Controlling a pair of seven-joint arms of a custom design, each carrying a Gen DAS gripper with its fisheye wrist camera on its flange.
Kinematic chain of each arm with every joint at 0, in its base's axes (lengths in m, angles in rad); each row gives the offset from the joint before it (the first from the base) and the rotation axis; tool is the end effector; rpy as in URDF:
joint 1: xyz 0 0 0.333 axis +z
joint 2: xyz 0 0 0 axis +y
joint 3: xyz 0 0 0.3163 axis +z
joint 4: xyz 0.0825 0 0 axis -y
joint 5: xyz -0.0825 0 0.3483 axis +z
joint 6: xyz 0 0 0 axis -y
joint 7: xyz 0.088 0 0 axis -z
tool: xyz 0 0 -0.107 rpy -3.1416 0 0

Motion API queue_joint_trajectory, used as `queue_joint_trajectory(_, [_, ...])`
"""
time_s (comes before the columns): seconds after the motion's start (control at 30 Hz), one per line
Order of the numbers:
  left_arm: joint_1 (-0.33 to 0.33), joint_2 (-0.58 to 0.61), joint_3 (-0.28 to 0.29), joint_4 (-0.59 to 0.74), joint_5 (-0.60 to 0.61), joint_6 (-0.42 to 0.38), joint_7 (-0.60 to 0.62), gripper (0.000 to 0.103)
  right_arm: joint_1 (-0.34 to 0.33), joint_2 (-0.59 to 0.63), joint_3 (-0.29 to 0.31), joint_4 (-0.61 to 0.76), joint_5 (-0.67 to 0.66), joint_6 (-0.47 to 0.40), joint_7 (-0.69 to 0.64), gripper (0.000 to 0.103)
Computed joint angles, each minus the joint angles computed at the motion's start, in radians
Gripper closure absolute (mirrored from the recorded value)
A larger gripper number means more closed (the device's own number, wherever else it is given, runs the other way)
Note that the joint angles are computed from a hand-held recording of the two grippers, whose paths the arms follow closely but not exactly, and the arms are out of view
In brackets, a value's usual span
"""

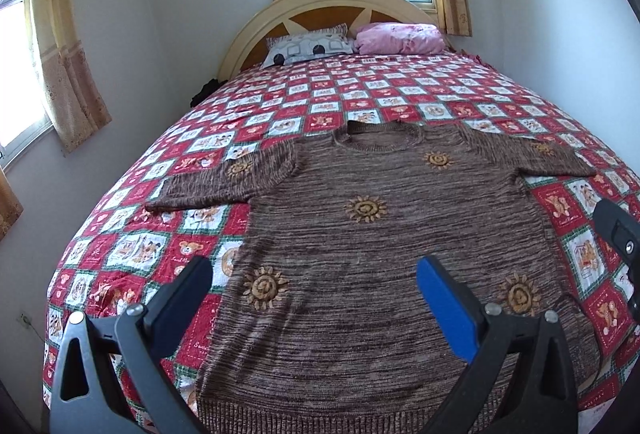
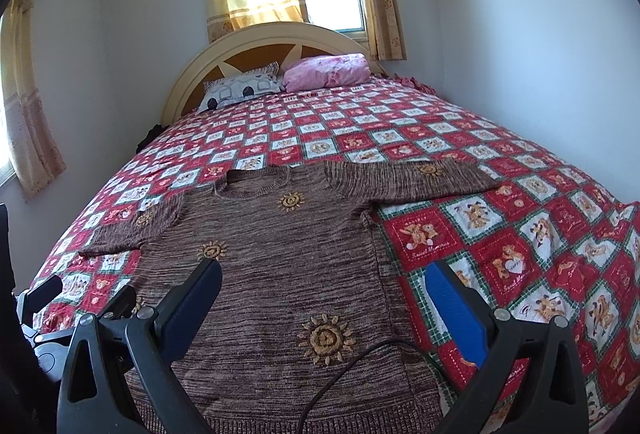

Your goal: Fold small clothes

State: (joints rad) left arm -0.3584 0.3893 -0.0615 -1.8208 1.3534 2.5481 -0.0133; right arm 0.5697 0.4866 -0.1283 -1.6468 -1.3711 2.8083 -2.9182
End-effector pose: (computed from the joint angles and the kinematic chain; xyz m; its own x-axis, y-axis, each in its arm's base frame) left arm 0.5785 -0.2680 0.3734 0.1884 -0.9689 -0.1605 -0.6245 0.0079 -0.7810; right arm 0.5828 0.3428 0.3962 -0.0510 -0.9917 -0.1181 -0.5341 0.1270 -0.8358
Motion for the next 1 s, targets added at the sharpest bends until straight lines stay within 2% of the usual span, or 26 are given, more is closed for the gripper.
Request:
queue_joint_trajectory(0.23, [0.013,0.027,0.010,0.022,-0.038,0.008,0.018,0.000,-0.009,0.031,-0.002,0.021,0.069,0.005,-0.057,0.001])
queue_joint_trajectory(0.4, [0.015,0.056,0.024,0.057,-0.055,0.025,0.041,0.000,-0.004,0.058,-0.028,0.060,0.130,-0.004,-0.120,0.001])
queue_joint_trajectory(0.63, [0.020,0.160,0.055,0.194,-0.174,0.056,0.174,0.000,-0.012,0.114,-0.076,0.145,0.210,-0.035,-0.190,0.001])
queue_joint_trajectory(0.73, [0.019,0.218,0.077,0.272,-0.223,0.076,0.248,0.000,-0.036,0.151,-0.096,0.195,0.263,-0.040,-0.237,0.001])
queue_joint_trajectory(0.83, [0.045,0.290,0.099,0.361,-0.281,0.145,0.326,0.000,-0.069,0.180,-0.135,0.232,0.309,-0.042,-0.259,0.001])
queue_joint_trajectory(0.93, [0.077,0.366,0.105,0.457,-0.378,0.164,0.408,0.000,-0.111,0.208,-0.163,0.263,0.371,-0.041,-0.273,0.002])
queue_joint_trajectory(1.0, [0.088,0.427,0.113,0.540,-0.445,0.140,0.455,0.000,-0.175,0.246,-0.141,0.314,0.475,-0.058,-0.335,0.011])
